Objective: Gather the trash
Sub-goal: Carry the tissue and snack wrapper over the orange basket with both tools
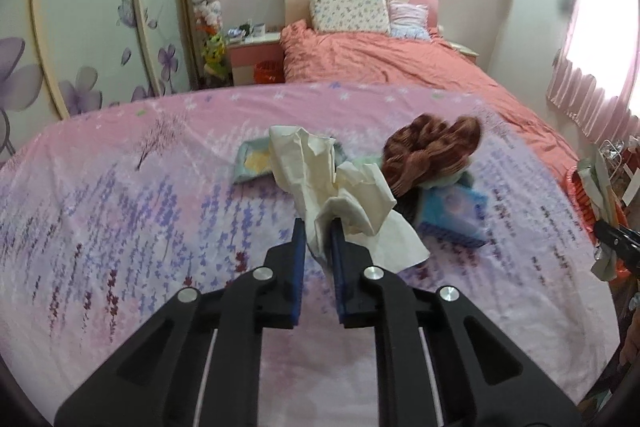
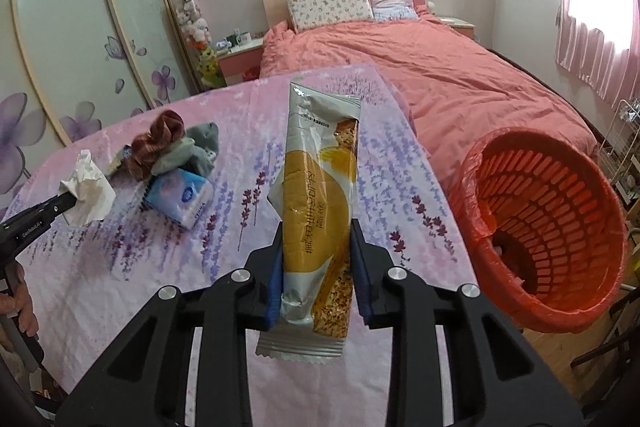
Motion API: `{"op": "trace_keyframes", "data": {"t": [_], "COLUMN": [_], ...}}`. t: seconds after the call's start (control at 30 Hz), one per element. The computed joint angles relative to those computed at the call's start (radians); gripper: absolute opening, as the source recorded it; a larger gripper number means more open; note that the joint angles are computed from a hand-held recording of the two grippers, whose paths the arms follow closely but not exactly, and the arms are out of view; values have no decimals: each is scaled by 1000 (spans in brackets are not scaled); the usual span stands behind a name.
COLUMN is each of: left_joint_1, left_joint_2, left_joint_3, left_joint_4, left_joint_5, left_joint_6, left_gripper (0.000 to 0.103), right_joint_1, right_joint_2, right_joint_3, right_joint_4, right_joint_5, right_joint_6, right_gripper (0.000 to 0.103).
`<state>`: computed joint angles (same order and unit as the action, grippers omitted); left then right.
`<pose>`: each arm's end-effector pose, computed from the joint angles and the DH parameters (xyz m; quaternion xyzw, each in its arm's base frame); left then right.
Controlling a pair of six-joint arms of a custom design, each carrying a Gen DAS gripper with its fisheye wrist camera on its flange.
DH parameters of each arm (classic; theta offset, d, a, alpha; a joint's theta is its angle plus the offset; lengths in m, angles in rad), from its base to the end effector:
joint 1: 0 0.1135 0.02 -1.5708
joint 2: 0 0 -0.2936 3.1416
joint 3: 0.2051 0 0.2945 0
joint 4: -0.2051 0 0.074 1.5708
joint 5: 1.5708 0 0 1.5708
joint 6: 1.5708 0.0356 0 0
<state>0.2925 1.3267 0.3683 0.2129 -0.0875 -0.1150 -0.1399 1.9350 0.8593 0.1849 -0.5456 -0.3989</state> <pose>0.2330 0.0734 0.1227 -0.2024 0.8927 0.0754 0.3955 0.3789 -0.0347 0.0814 -0.2063 0.8887 0.1594 0.3772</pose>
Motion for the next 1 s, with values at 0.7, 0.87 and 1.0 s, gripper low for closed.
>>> {"op": "trace_keyframes", "data": {"t": [0.7,0.87,1.0], "left_joint_1": [-601,-696,-747], "left_joint_2": [26,216,382], "left_joint_3": [256,405,546], "left_joint_4": [-105,-70,-54], "left_joint_5": [-187,-167,-136], "left_joint_6": [-165,-176,-172], "left_gripper": [13,13,13], "right_joint_1": [-223,-279,-311], "right_joint_2": [-13,73,165], "right_joint_3": [138,257,376], "right_joint_4": [-75,-108,-148], "right_joint_5": [-103,-96,-89], "right_joint_6": [8,32,58], "right_gripper": [30,30,30]}}
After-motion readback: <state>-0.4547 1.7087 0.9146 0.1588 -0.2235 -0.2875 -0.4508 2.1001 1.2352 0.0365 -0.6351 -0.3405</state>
